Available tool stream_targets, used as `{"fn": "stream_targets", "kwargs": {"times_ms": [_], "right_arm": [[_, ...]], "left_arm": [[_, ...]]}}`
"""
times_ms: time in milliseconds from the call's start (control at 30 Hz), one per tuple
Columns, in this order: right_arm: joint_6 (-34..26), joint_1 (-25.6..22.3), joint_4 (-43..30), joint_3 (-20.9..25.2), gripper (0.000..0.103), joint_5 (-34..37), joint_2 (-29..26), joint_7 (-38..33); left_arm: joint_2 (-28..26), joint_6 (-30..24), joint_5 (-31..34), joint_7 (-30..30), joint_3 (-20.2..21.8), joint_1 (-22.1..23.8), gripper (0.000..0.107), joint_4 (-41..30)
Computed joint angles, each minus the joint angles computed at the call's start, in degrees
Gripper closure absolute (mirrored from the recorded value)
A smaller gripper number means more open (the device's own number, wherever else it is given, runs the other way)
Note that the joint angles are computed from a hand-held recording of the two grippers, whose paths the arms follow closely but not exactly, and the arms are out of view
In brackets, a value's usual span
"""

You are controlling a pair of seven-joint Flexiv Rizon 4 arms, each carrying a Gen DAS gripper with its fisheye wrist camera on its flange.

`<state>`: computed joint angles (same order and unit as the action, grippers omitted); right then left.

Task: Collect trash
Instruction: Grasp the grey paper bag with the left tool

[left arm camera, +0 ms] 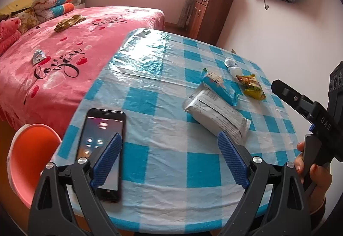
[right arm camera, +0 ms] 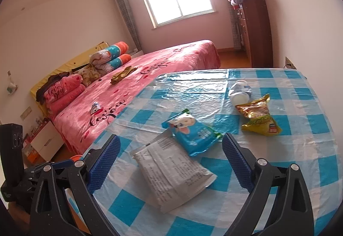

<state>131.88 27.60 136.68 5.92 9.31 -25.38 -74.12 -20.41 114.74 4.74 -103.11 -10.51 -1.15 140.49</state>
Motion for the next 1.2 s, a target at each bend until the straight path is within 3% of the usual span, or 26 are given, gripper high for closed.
{"fn": "stream_targets", "kwargs": {"times_ms": [500, 600, 733, 1067, 1200], "right_arm": [[-0.8, -2.2, -0.9, -1.7, 0.009, 1.6, -2.7, 0.5], [-1.0, -3.2, -1.1, -1.9, 0.009, 0.9, -3.4, 1.4], [-1.7, -4.5, -1.4, -2.3, 0.009, 0.1, -4.3, 2.4], [-2.1, -12.7, -1.8, -0.6, 0.009, -6.6, -7.1, 9.5], [-1.5, -15.1, -1.7, -0.3, 0.009, -8.7, -7.7, 12.0]], "left_arm": [[-4.1, -4.5, -3.9, 1.5, -1.3, -4.3, 0.015, -4.4], [-6.0, -6.1, -2.0, -0.8, -8.8, 2.8, 0.015, -4.9], [-8.9, -6.5, -1.7, -4.2, -14.4, 7.5, 0.015, -5.9], [-12.6, -9.9, -4.3, -5.4, -14.5, 4.2, 0.015, -11.6], [-13.0, -12.0, -6.3, -4.4, -12.8, 0.8, 0.015, -14.4]]}}
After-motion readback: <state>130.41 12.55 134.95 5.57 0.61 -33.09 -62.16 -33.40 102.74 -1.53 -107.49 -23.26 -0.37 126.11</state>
